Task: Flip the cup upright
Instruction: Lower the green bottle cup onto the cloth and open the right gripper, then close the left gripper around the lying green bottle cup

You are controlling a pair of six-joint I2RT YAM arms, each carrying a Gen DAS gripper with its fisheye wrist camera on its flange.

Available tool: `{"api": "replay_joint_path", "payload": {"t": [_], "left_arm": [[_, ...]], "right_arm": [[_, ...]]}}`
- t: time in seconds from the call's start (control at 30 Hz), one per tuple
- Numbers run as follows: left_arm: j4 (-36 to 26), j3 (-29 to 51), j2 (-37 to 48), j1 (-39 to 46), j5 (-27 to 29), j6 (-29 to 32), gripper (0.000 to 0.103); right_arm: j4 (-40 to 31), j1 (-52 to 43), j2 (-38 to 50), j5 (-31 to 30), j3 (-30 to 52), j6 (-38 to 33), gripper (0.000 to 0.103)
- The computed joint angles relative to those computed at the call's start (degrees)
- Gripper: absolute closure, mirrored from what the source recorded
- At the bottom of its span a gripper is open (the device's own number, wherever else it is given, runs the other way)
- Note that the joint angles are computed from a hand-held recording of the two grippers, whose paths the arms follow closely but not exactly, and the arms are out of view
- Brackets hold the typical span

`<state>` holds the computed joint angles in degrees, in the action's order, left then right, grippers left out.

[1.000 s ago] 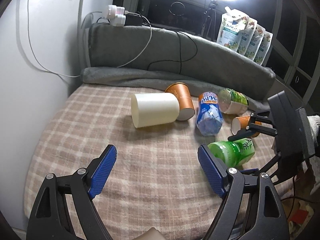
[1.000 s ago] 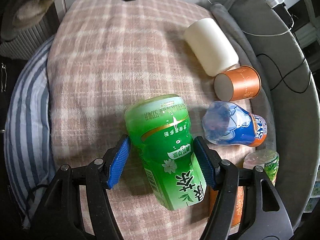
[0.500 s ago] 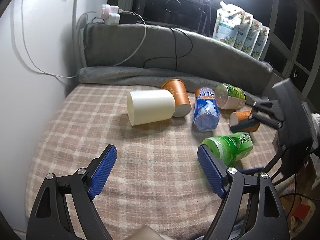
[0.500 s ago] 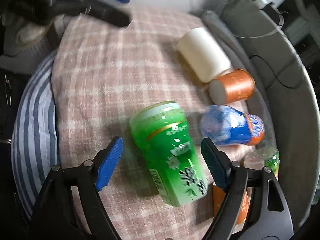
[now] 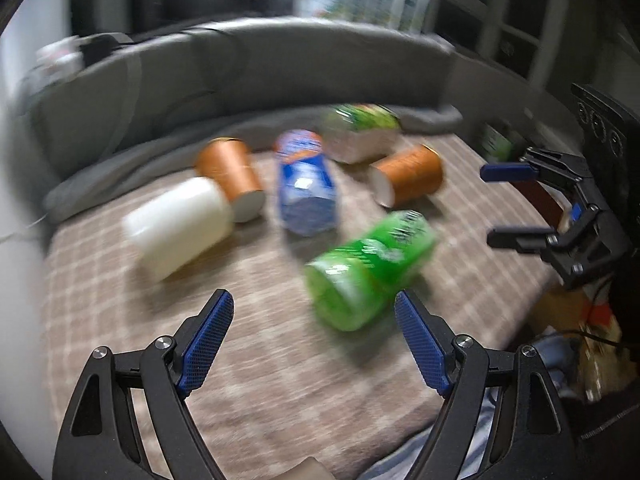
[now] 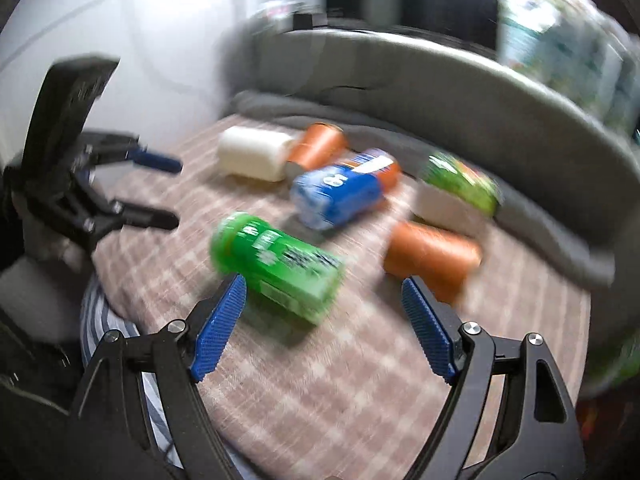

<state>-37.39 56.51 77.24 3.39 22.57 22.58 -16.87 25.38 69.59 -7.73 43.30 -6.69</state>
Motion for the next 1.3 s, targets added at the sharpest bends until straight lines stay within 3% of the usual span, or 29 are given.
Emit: {"api": "replay_joint_path", "payload": {"t": [0.13, 0.3, 0.7, 0.97, 1.17, 1.3], "left_arm": [[-5.01, 5.66, 4.58, -5.84, -1.08, 4.40, 0.021], [-8.92, 12.06, 11.21, -13.24, -6.76, 7.88, 0.021], [-14.56, 25.03, 26.44, -22.72, -19.57, 14.90, 0.025], [-13.74, 27.47, 31.55, -26.97, -25.25, 16.64, 0.027], [-14.24, 30.29, 34.63, -26.29, -25.74, 16.35, 0.028], [-12.48, 30.23, 35.63, -26.40, -26.24, 16.35, 0.036]], "right_arm": [[1.76, -6.91, -5.42, -3.70, -6.07, 5.75, 0.020], [1.83, -13.09, -10.56, -5.21, -11.32, 9.92, 0.020], [-0.12, -20.10, -16.44, -7.70, -15.23, 10.07, 0.020], [0.89, -22.53, -15.47, -10.18, -15.92, 10.64, 0.020], [1.20, -23.28, -14.99, -10.84, -16.35, 10.66, 0.020], [1.61, -23.34, -14.25, -10.90, -16.54, 11.26, 0.020]]}}
